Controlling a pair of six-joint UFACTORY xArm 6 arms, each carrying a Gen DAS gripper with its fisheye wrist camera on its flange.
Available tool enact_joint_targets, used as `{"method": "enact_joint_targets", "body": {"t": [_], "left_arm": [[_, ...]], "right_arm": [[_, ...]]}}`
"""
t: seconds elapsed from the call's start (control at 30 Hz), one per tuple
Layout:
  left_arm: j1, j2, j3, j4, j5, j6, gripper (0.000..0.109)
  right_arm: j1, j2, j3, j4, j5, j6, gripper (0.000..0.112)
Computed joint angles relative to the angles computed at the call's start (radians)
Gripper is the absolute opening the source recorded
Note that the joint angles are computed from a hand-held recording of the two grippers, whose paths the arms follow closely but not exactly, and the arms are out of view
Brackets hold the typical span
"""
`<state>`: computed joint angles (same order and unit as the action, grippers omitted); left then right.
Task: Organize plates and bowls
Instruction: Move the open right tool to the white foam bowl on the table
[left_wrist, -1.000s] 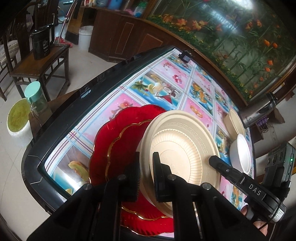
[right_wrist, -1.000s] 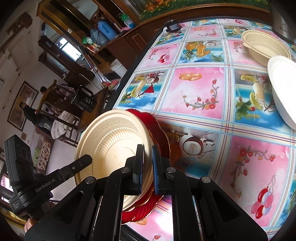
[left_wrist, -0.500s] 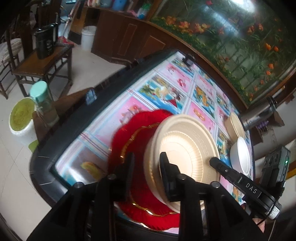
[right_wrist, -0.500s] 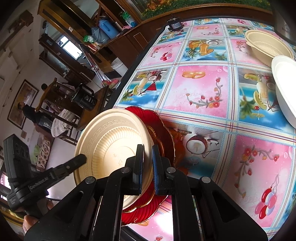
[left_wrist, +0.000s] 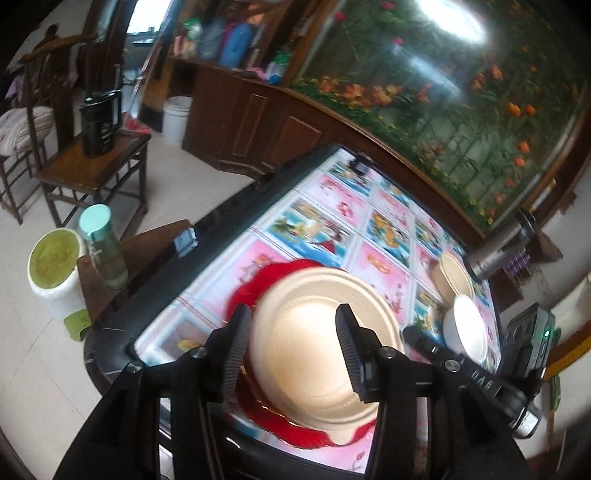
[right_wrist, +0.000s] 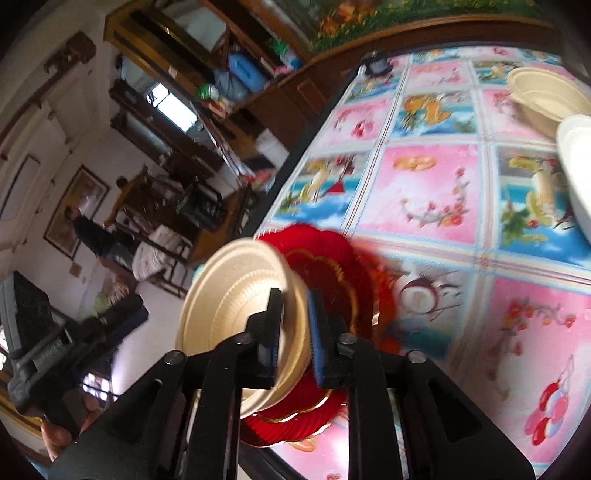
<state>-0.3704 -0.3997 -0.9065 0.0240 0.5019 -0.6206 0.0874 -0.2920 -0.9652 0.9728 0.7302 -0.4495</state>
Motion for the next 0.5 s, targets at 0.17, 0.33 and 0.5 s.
{"method": "enact_joint_targets", "body": {"t": [0.17, 0.33, 0.5], "left_arm": [[-0.051, 0.025, -0.017, -0.001, 0.004, 0.029, 0.048], [-0.11, 0.042, -0.032, 0.021, 0.023, 0.035, 0.054], [-0.205, 0.088, -0.073, 0.032, 0.053, 0.079, 0.058]], "right_arm": [[-0.055, -0.049, 0.063, 0.04, -0.057, -0.069, 0.017], [-0.135, -0.053, 0.098, 0.095, -0.014, -0.136, 0.017], [-0.201, -0.071, 0.142, 0.157, 0.003, -0.244, 0.017]]}}
